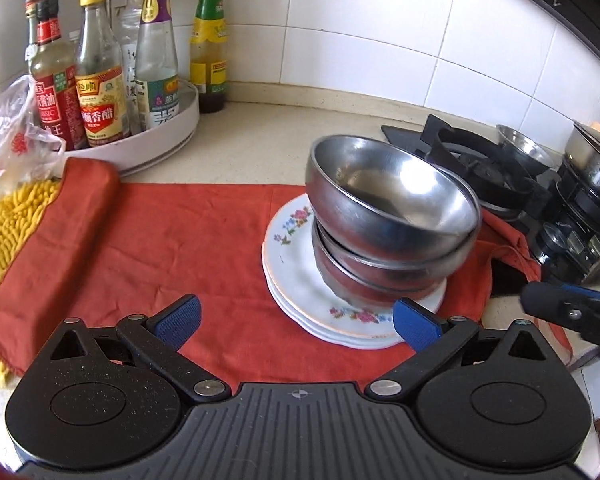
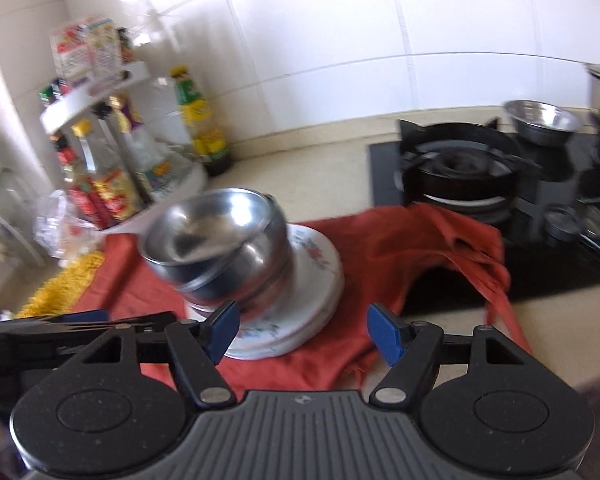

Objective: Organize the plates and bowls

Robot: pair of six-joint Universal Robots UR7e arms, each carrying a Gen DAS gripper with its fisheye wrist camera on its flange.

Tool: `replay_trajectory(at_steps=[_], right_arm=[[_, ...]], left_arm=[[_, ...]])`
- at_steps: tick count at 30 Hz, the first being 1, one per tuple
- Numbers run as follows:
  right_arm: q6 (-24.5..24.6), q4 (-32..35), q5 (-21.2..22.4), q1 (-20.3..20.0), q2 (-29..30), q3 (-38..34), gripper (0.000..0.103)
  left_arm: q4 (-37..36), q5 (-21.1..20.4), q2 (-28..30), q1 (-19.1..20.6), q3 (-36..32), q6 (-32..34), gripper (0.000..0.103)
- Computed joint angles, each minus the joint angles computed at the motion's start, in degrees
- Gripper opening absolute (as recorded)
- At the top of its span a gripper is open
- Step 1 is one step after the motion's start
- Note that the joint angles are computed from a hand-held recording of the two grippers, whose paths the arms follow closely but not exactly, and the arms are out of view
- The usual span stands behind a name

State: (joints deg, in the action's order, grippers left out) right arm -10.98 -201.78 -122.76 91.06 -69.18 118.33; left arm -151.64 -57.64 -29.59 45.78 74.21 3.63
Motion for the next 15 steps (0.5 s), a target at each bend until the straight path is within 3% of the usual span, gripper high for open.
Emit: replay_trajectory(at_steps=[3, 15], right_arm=[[3.46, 1.07, -2.84, 0.83, 0.53, 0.22, 0.068], [8.72, -0.83, -11.94, 5.51, 3.85, 1.94, 0.069]], left_arm=[[-0.35, 0.34, -1.25, -0.40, 2.05, 0.56, 0.103], [0.96, 1.56, -5.14, -1.02, 7.23, 0.72, 0.103]])
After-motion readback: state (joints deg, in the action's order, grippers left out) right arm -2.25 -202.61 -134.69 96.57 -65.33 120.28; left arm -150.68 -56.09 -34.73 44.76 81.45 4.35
